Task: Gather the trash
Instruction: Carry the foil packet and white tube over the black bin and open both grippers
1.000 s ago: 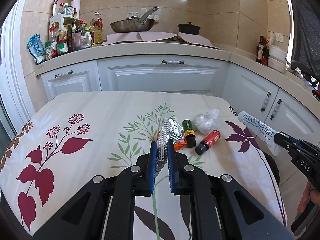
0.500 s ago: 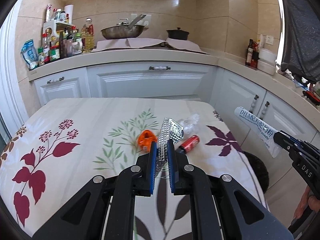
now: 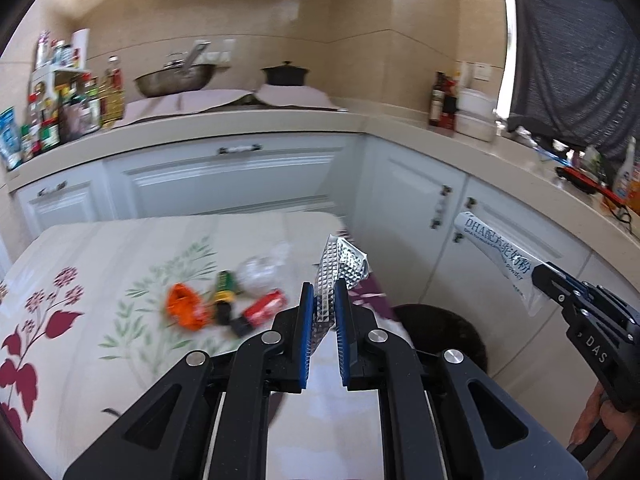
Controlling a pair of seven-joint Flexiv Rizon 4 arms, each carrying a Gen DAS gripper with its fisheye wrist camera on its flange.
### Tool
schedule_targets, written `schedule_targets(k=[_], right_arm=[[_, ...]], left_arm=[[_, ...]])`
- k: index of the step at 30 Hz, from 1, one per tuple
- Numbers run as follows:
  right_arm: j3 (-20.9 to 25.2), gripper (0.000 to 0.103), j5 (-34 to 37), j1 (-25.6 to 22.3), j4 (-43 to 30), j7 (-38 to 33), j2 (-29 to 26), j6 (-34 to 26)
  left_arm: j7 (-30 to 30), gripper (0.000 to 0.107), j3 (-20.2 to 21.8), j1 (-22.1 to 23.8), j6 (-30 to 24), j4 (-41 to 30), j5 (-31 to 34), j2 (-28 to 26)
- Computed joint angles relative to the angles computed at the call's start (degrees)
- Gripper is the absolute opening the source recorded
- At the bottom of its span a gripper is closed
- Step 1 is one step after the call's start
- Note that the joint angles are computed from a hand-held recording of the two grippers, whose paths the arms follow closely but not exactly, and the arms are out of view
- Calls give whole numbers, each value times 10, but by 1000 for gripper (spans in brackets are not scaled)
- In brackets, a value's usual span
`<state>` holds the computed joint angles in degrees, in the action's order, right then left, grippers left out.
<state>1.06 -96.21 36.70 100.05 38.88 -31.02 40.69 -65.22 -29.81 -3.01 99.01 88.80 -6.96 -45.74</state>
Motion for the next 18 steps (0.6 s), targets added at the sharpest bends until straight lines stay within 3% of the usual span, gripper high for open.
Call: schedule_targets(k=[10,18], right_arm=[[16,11,7,-22,77,45,45,-52],[23,11,-1,-47,109,85,52,-55]], left_arm=[[32,11,-16,-51,-28,-61,-2,-39],[57,11,19,-110,-65,-122,-32,-70]])
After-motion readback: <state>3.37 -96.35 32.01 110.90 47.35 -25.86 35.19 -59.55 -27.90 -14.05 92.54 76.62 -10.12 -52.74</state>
